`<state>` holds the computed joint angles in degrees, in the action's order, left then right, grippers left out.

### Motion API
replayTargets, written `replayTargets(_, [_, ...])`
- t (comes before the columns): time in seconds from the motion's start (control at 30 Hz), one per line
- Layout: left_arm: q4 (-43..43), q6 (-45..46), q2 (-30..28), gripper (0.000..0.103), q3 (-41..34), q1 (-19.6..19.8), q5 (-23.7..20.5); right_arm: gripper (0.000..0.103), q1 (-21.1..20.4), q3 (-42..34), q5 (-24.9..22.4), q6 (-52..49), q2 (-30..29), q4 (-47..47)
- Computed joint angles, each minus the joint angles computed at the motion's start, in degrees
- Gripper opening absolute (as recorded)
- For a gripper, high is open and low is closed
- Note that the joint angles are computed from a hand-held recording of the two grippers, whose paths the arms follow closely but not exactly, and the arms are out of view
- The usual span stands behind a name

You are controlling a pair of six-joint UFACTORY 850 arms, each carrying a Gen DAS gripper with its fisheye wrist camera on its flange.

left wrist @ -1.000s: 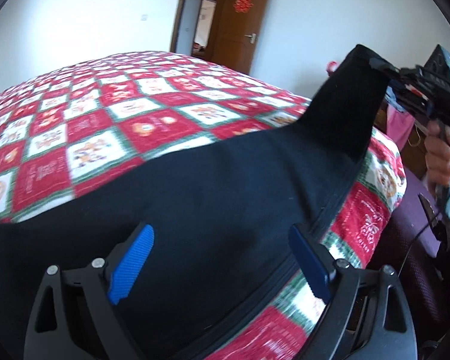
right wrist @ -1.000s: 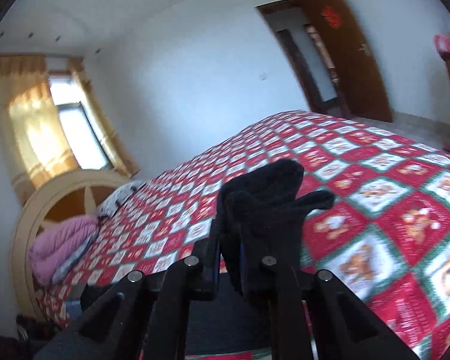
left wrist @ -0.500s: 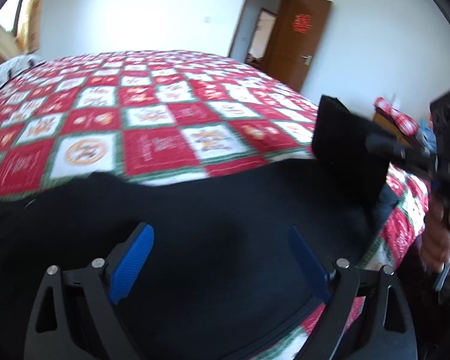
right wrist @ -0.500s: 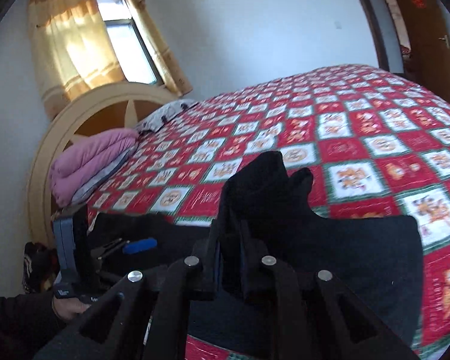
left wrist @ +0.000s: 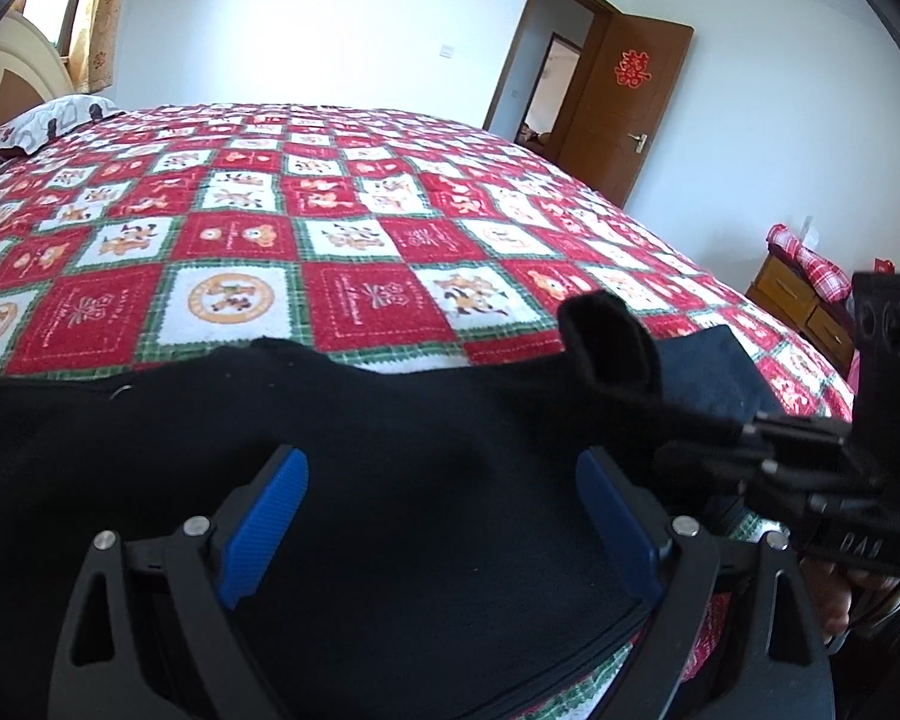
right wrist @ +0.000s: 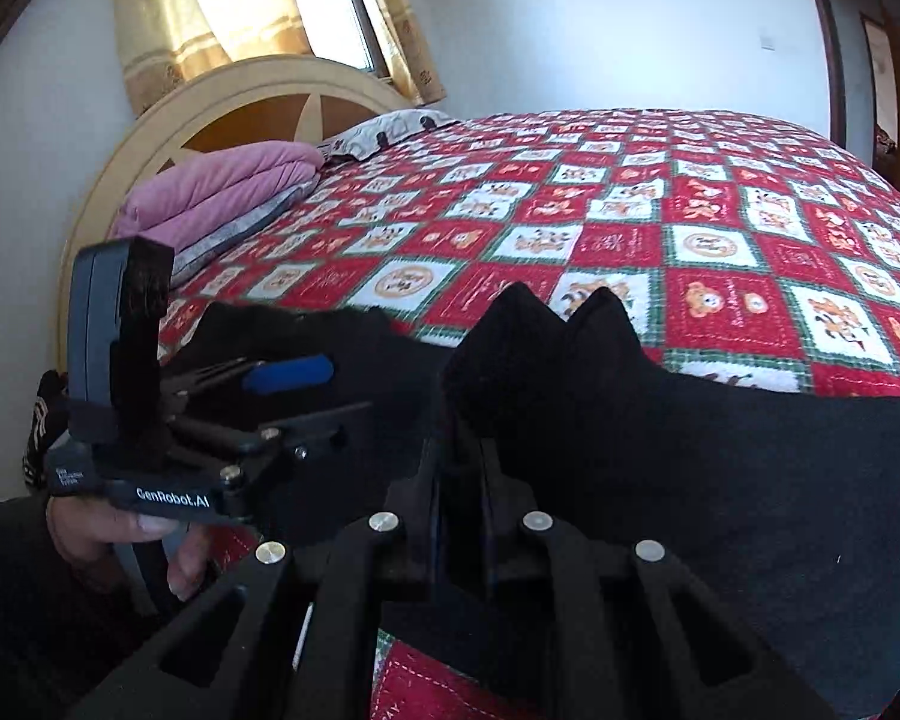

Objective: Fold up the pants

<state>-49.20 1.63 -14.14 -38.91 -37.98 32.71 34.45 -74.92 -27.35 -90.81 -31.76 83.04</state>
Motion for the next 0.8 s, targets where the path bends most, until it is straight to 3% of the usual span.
replayTargets(0.23, [-2.9, 0.8, 1.3, 0.094, 1.4, 0.0, 1.9, 0.01, 1.3, 0.3, -1.3, -0.9, -0.5, -1.6])
replayTargets(0.33, [-4.4, 1.0, 1.9, 0.094, 2.1, 0.3, 2.8, 0.01, 2.9, 0.3, 0.7, -1.6, -0.8, -3.0])
replayTargets(0.5, [-5.6, 1.8, 2.0, 0.094, 2.2, 0.1, 2.7, 0.012, 3.8, -2.6, 0.9, 7.0, -3.7, -12.0])
replayTargets(0.57, [-6.4, 3.4, 2.2, 0.094, 1.9, -0.3, 2.7, 0.015, 3.1, -2.9, -0.6, 9.1, -3.3, -13.2])
replayTargets(0.63, [-7.0, 5.2, 2.3, 0.094, 1.2, -0.7, 2.6, 0.032, 1.3, -2.5, -3.3, 10.0, -2.1, -13.5])
replayTargets(0.67, [-7.6, 6.4, 2.3, 0.094, 0.6, -0.9, 2.1, 0.035, 0.4, -1.9, -3.5, 9.4, -1.2, -13.2])
replayTargets(0.73, [-8.5, 9.4, 1.7, 0.094, -1.2, -1.0, 0.6, 0.036, -1.3, -0.7, -2.1, 8.2, 0.6, -11.1])
replayTargets(0.8, [-9.7, 12.5, 0.5, 0.094, -3.3, -1.3, 0.3, 0.036, -3.7, -0.7, -4.1, 8.3, 1.3, -8.2])
